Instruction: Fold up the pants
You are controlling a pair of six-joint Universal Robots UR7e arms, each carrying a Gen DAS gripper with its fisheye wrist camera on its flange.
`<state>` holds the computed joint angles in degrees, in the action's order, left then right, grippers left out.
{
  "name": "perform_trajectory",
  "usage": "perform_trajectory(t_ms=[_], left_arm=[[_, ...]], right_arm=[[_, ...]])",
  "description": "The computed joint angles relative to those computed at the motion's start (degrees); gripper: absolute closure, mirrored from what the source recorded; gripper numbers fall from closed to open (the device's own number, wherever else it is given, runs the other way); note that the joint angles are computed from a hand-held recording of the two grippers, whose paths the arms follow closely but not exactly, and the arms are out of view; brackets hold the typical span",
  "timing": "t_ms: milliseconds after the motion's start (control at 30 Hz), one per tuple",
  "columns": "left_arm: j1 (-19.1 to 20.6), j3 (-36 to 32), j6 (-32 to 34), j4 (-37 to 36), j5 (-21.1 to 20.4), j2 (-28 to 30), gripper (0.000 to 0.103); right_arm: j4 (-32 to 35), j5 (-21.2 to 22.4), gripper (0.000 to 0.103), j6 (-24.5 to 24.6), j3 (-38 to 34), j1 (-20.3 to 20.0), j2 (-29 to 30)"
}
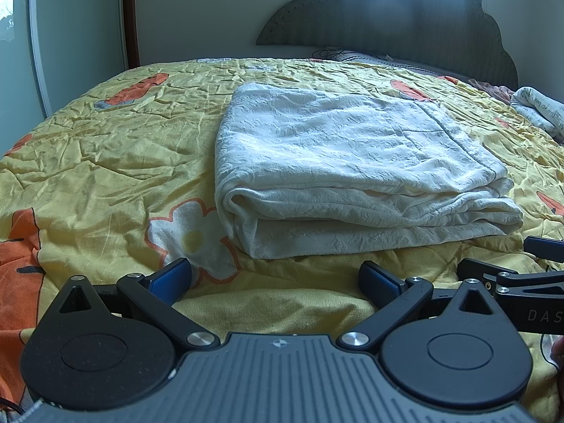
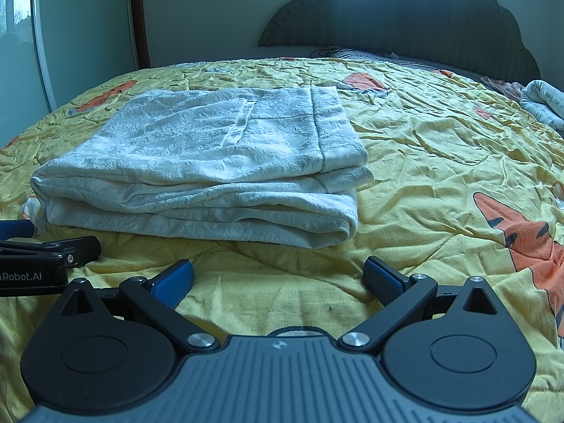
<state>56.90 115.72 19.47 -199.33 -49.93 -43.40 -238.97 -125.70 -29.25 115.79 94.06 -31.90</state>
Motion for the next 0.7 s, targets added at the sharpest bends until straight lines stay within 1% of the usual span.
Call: perform_trajectory(t_ms=[533, 700], left_arm=[[0.1, 0.0, 0.1, 0.0, 0.0, 0.0, 0.000], [-0.2, -0.1, 0.0, 0.5, 0.8, 0.0, 0.000]], right_arm=[[0.0, 0.0, 0.000, 0.0, 0.0, 0.0, 0.0], [0.0, 0.0, 0.000, 0.0, 0.0, 0.0, 0.0]])
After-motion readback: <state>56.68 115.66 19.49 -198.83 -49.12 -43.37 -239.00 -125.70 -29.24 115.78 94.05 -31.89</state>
